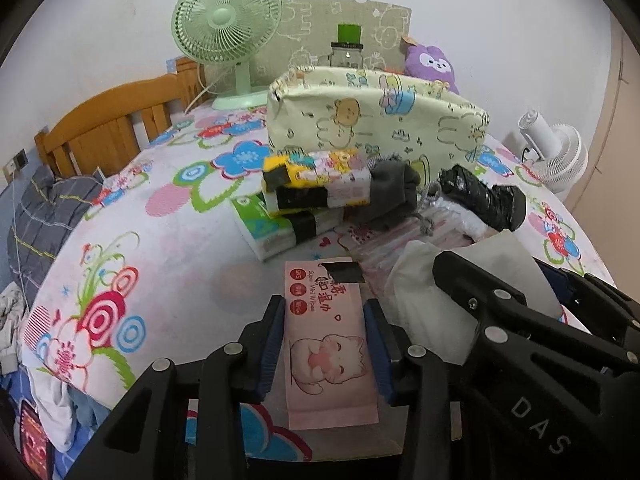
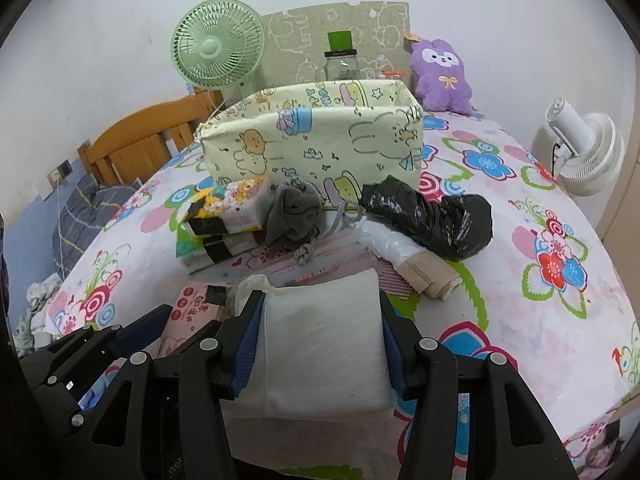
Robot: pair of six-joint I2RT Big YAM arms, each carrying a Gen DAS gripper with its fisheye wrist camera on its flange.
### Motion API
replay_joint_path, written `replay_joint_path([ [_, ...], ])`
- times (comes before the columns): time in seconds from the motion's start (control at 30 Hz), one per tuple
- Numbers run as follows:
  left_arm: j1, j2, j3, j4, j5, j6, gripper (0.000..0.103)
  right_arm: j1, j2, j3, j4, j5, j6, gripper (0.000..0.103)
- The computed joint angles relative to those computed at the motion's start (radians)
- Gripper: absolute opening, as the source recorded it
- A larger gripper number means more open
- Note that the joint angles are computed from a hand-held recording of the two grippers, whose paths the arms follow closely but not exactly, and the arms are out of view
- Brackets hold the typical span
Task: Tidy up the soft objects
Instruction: 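Close the left tool on the pink wipes while the right tool grips the white cloth, then carry the pink wipes with the left tool into the fabric box while the right tool carries the white cloth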
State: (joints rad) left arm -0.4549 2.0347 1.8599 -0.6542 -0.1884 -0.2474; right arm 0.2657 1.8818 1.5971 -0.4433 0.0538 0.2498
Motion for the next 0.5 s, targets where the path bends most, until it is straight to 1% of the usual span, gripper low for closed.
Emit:
replay_joint_path([
  [0.2,0.005,-0.01,0.016,-0.002,-0.013,0.003,0.04,0.002,-0.006,0.022,-0.008,-0.002,-0.006,0.056],
  [0.5,0.002,-0.012,0.054,-0.016,-0.012,0.012,0.04,-0.003,-0.019,0.046,-0.019,-0.009,-0.002,0.056],
])
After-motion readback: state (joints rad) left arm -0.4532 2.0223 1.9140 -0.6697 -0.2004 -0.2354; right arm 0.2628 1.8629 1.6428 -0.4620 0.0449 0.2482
